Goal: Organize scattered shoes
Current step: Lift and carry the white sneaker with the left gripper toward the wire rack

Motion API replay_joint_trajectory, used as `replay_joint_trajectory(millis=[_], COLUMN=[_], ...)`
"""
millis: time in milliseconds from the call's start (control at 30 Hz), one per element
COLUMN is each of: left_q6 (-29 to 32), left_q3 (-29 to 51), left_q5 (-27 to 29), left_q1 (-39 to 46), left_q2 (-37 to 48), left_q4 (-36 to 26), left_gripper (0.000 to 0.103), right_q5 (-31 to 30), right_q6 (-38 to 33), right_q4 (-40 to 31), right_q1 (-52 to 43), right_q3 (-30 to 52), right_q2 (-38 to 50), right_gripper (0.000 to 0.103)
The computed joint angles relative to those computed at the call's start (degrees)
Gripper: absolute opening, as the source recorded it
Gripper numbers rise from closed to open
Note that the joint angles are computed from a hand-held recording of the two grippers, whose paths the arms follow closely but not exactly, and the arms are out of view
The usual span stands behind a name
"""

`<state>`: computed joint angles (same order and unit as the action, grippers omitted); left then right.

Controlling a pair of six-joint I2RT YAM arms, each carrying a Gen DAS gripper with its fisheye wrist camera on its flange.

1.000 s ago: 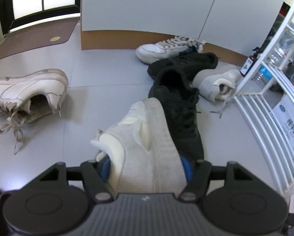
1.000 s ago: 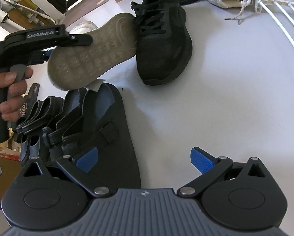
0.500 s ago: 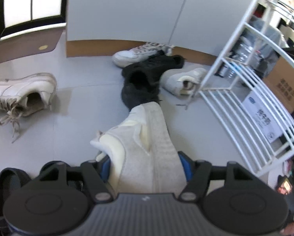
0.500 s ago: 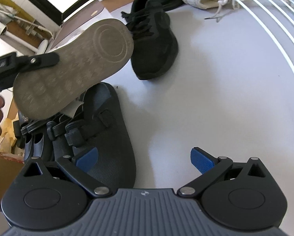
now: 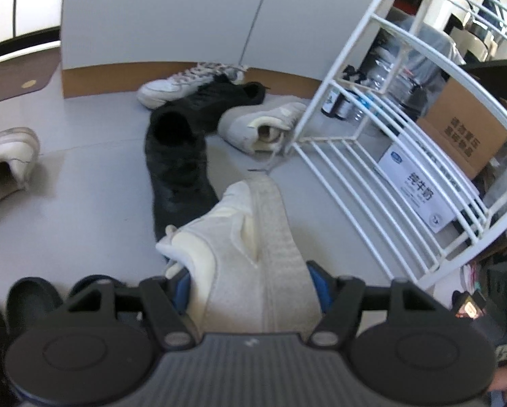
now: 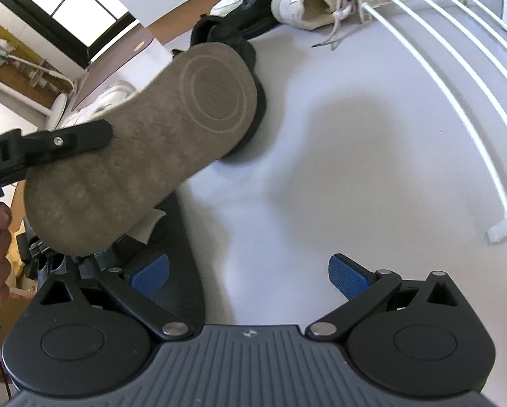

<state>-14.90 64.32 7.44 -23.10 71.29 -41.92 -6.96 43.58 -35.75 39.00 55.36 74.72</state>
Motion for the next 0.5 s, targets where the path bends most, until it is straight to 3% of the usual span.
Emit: replay_joint_trajectory(millis=[500], left_q6=[-5.15], left_q3=[0.42], left_q5=[-3.26], left_q1=[-10.56], left_q2=[9.80], left_q4=[8.00], left_gripper=[0.069], right_q5=[0.17], right_q6=[0.28], right_q4=[-3.85], right_q1=[-3.55], right_q3=[-2.12], right_q2=[-4.00], right_gripper=[0.103])
